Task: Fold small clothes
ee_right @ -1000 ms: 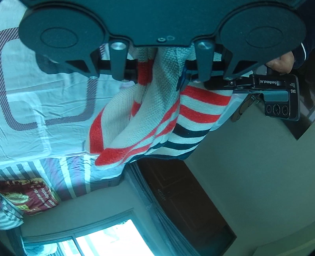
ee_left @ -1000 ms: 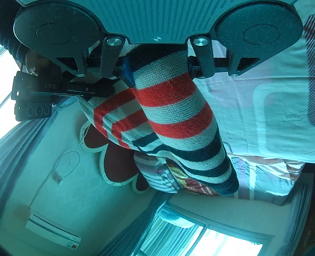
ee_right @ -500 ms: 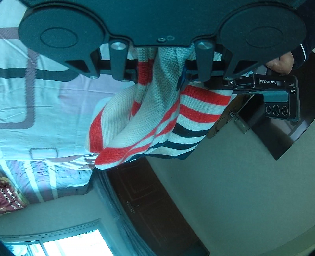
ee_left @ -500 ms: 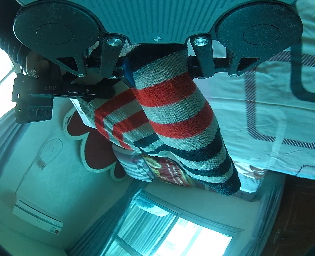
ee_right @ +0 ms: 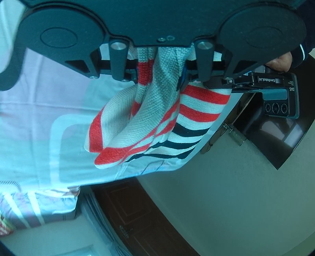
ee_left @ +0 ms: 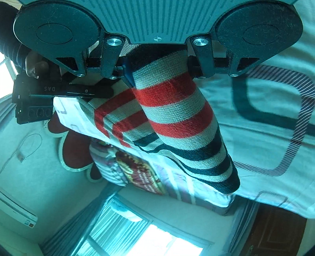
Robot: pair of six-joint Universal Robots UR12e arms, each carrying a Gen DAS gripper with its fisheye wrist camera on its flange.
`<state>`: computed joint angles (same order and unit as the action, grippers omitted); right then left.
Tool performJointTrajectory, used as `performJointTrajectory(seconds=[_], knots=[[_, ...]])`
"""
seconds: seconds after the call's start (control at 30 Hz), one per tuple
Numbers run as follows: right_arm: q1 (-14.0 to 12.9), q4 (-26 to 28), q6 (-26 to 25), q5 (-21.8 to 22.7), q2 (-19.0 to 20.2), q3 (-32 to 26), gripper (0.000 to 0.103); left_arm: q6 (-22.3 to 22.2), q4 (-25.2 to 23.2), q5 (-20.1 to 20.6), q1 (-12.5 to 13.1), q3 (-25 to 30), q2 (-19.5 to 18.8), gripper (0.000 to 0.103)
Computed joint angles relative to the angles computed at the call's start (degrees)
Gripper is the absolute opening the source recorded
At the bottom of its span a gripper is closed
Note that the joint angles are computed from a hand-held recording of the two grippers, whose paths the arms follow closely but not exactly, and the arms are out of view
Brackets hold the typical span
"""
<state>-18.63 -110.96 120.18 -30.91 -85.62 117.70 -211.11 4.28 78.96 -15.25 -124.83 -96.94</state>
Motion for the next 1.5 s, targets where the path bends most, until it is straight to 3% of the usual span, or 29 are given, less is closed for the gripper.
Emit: performJointTrajectory(seconds=[0.13,0.23,0.3,0.37,0.43,0.47,0.5,0.57,0.73,0.77,0.8,0.9,0.97,1.03,1.13,1.2,1.23,1.27,1.37,1.43,1.5], knots=[[1.5,0.6,1.5,-1.3,1.9,0.0,0.035,-0.3,-0.9,-1.7,2.2,-2.2,-0.1,0.051],[2.6,0.8,3.7,-4.1,3.4,0.3,0.035,-1.2,-2.9,-1.4,2.4,-3.3,-0.8,0.051],[2.7,-0.3,6.3,-5.7,4.6,0.8,0.036,-3.5,0.6,-1.6,2.6,-4.9,-1.9,0.054],[1.8,5.5,5.8,-2.9,6.6,-0.5,0.035,-7.1,5.0,-2.5,3.0,-6.1,-3.0,0.056],[1.6,8.7,3.8,-2.7,7.0,-1.5,0.037,-6.8,5.6,-1.5,2.6,-6.0,-3.2,0.057],[1.5,9.1,3.4,-2.7,6.8,-1.6,0.045,-6.7,5.5,-0.7,2.2,-5.9,-3.2,0.057],[1.5,8.4,3.7,-1.8,6.6,-1.5,0.059,-6.5,5.8,0.2,1.8,-6.0,-3.0,0.058],[1.1,6.7,5.7,1.0,6.9,-1.4,0.067,-6.7,6.7,0.1,2.2,-6.0,-3.3,0.058],[3.2,-1.7,13.8,0.3,9.4,-2.9,0.065,-9.2,10.6,-1.8,3.5,-6.3,-4.8,0.061],[3.4,-4.8,14.6,0.4,9.3,-2.3,0.056,-9.3,11.0,-1.9,3.5,-6.5,-4.9,0.061],[3.5,-8.3,14.4,0.4,9.0,-1.5,0.044,-9.6,11.4,-2.0,3.6,-6.6,-4.9,0.061],[3.8,-16.6,10.3,0.6,7.6,0.9,0.037,-12.6,14.7,-1.2,3.8,-7.4,-5.4,0.061],[4.0,-19.5,10.7,-0.6,7.8,1.3,0.036,-15.0,17.1,-0.3,3.9,-7.5,-6.4,0.061],[4.0,-20.8,12.2,-2.2,8.4,1.0,0.036,-14.6,17.3,1.3,3.2,-7.2,-7.1,0.061],[4.1,-18.0,15.0,-4.3,8.1,-0.3,0.040,-14.3,15.0,3.7,1.9,-6.5,-6.6,0.061],[3.2,-20.5,17.1,-5.5,6.3,0.8,0.053,-13.0,11.4,7.2,0.4,-6.0,-5.0,0.061],[2.1,-21.0,16.1,-4.5,5.2,1.8,0.054,-12.6,10.7,8.5,-0.4,-6.2,-4.1,0.061],[0.8,-19.1,13.4,-3.2,3.8,2.5,0.054,-12.0,11.2,9.8,-1.3,-6.6,-3.4,0.061],[-2.5,-5.2,1.4,-0.3,0.1,2.9,0.051,-12.8,13.9,14.0,-4.4,-8.5,-1.6,0.061],[-4.2,2.8,-4.9,-0.6,-2.0,3.0,0.046,-15.0,16.4,16.2,-6.2,-9.9,-1.1,0.061],[-4.7,6.9,-7.4,-2.1,-3.0,3.1,0.034,-16.7,17.7,17.8,-7.6,-10.7,-1.0,0.061]])
